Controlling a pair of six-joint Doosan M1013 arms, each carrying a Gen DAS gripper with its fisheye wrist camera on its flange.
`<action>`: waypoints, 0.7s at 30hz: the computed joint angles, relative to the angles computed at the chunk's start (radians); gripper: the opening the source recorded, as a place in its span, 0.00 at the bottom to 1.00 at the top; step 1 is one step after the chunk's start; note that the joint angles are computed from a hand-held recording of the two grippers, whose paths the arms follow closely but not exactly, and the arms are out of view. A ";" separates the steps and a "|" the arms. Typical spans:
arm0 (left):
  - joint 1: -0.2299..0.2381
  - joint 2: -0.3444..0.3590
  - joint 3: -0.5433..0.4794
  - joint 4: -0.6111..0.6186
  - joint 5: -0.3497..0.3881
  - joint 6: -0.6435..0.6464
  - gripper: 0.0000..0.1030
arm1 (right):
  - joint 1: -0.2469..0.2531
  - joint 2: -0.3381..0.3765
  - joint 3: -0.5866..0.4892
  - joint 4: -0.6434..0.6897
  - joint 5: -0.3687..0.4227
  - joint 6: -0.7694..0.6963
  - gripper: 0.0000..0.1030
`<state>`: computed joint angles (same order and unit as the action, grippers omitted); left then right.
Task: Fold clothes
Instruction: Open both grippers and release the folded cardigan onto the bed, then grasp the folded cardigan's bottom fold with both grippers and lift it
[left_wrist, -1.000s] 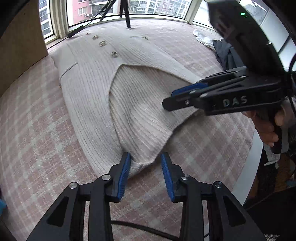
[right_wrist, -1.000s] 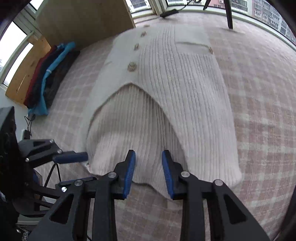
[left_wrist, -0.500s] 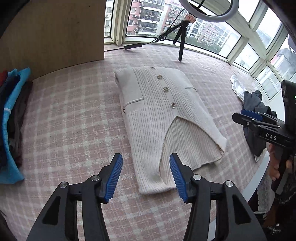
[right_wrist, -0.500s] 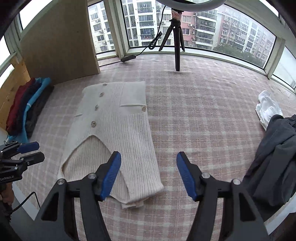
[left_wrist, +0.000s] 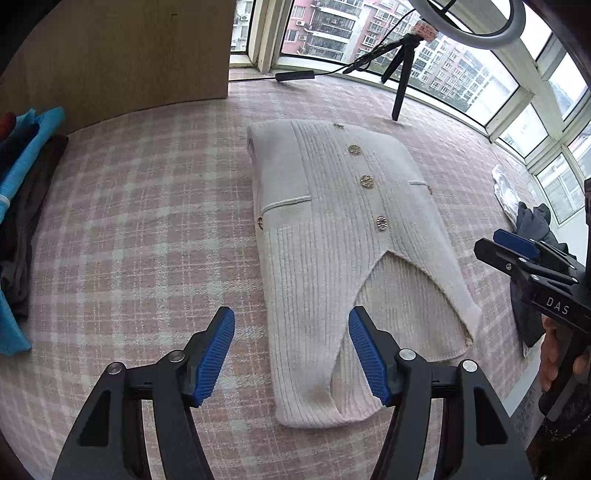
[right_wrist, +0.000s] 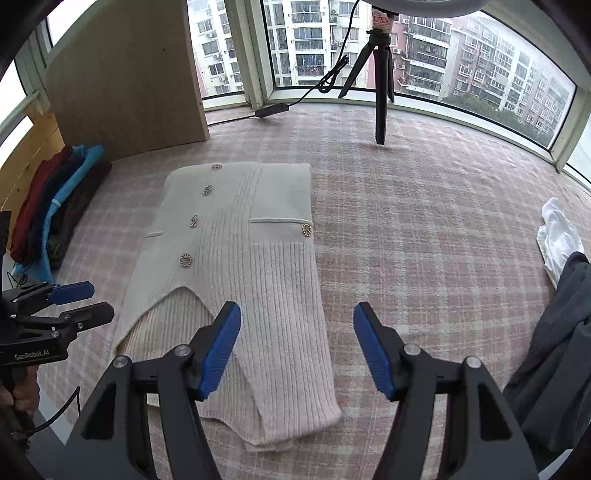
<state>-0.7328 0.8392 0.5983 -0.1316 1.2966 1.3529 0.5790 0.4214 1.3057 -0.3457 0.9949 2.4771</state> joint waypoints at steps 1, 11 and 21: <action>0.002 0.011 -0.009 0.002 0.010 -0.011 0.60 | -0.003 0.002 0.006 0.009 -0.008 -0.009 0.61; 0.018 0.061 -0.058 -0.050 0.052 -0.097 0.60 | -0.055 0.008 0.071 0.194 -0.102 -0.086 0.61; 0.010 0.066 -0.074 -0.059 0.062 -0.077 0.65 | -0.069 0.006 0.091 0.250 -0.169 -0.157 0.61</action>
